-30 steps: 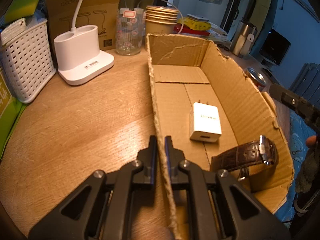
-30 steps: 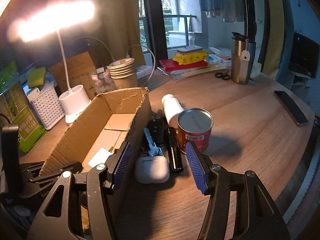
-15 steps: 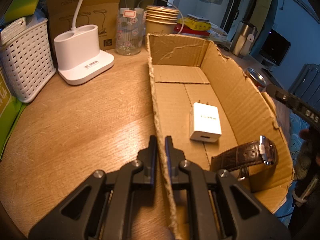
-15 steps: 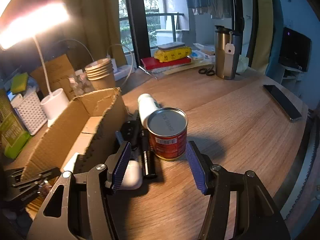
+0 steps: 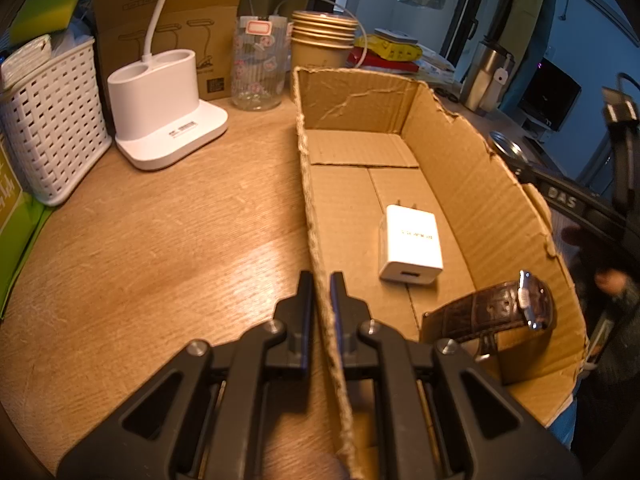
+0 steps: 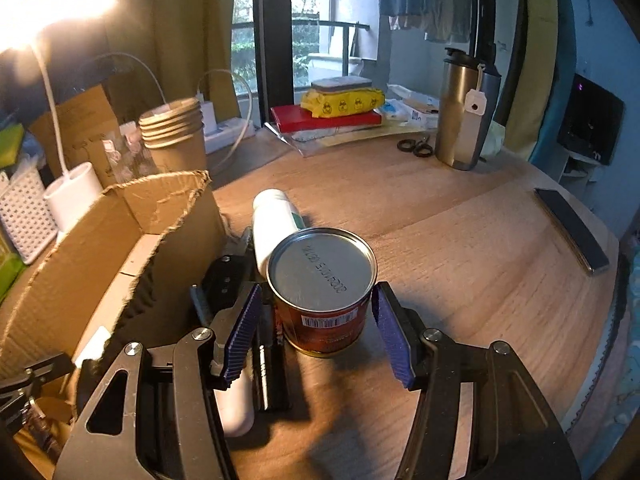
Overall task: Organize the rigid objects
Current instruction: 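Move the right gripper to the red tin can and grasp it, then lift the red tin can and lower it into the box with the right gripper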
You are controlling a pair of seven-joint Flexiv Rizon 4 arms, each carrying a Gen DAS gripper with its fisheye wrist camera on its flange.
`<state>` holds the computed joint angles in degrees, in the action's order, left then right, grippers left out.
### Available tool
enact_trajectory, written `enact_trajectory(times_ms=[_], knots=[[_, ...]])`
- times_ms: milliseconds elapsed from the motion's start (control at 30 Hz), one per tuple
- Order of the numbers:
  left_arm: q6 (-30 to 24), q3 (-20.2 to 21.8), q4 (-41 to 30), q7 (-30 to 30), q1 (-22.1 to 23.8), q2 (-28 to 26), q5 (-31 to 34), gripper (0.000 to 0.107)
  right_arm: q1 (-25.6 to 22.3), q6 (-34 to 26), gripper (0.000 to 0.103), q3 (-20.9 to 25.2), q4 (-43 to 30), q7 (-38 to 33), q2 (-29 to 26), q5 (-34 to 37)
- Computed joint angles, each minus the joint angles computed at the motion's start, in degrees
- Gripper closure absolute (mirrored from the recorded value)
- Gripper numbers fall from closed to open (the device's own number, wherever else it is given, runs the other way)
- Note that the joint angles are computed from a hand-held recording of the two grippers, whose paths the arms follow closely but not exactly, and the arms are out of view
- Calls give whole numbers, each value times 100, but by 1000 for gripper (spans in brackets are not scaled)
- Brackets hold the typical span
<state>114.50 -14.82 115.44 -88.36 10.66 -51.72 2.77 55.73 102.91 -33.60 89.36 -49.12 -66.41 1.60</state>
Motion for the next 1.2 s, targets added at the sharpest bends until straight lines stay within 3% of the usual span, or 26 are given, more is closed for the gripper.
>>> enact_trajectory(times_ms=[400,1200], knots=[[0,2,-2,-15,1,-1,8,97,-387,-358,43,208,-414,270,-75,-467],[0,-1,-3,-17,7,-4,15,97,-109,164,46,131,276,-138,364,-92]])
